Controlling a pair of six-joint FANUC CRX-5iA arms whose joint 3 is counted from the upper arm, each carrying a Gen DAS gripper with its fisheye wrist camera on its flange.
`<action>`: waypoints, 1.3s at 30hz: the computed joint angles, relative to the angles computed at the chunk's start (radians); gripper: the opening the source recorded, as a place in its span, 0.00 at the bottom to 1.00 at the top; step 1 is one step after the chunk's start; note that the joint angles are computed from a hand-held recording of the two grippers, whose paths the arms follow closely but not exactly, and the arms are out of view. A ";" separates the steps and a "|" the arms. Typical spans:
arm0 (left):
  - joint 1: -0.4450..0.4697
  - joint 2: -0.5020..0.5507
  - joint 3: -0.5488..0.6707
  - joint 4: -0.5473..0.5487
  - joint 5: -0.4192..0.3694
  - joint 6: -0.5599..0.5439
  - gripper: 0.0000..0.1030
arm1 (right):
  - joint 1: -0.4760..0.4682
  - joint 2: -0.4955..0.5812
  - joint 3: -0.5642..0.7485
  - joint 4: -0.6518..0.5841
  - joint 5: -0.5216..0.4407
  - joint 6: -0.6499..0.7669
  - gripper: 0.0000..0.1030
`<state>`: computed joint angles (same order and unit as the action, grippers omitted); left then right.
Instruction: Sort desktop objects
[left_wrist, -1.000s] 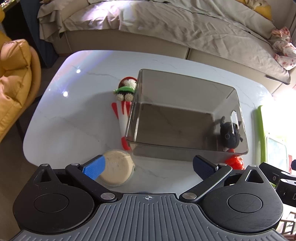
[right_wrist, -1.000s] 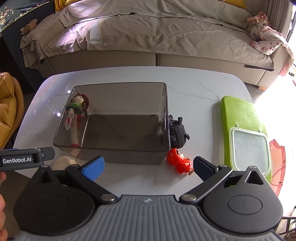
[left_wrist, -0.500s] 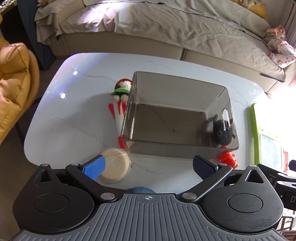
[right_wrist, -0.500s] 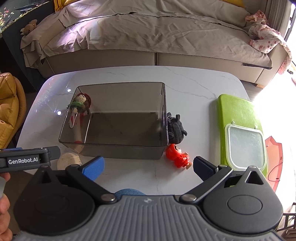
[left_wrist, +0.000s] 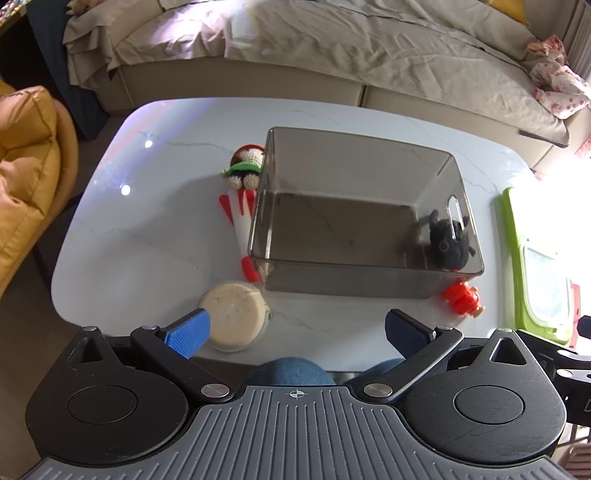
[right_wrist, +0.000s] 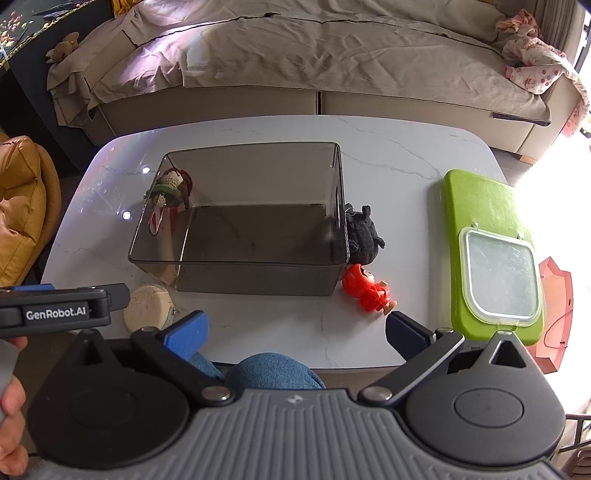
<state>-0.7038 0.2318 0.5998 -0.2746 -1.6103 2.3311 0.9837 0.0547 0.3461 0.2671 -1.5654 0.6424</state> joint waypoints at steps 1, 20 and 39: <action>0.001 -0.001 -0.003 0.001 0.001 0.003 1.00 | 0.002 0.001 0.001 0.002 -0.001 0.001 1.00; 0.016 -0.012 -0.034 0.033 0.010 0.003 1.00 | 0.010 0.022 0.019 -0.022 -0.029 0.003 1.00; 0.020 -0.006 -0.044 0.046 0.014 0.002 1.00 | -0.018 0.021 0.025 -0.045 -0.046 0.040 1.00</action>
<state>-0.6839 0.2260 0.5556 -0.2283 -1.5963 2.3332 0.9653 0.0757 0.3714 0.2221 -1.6112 0.6821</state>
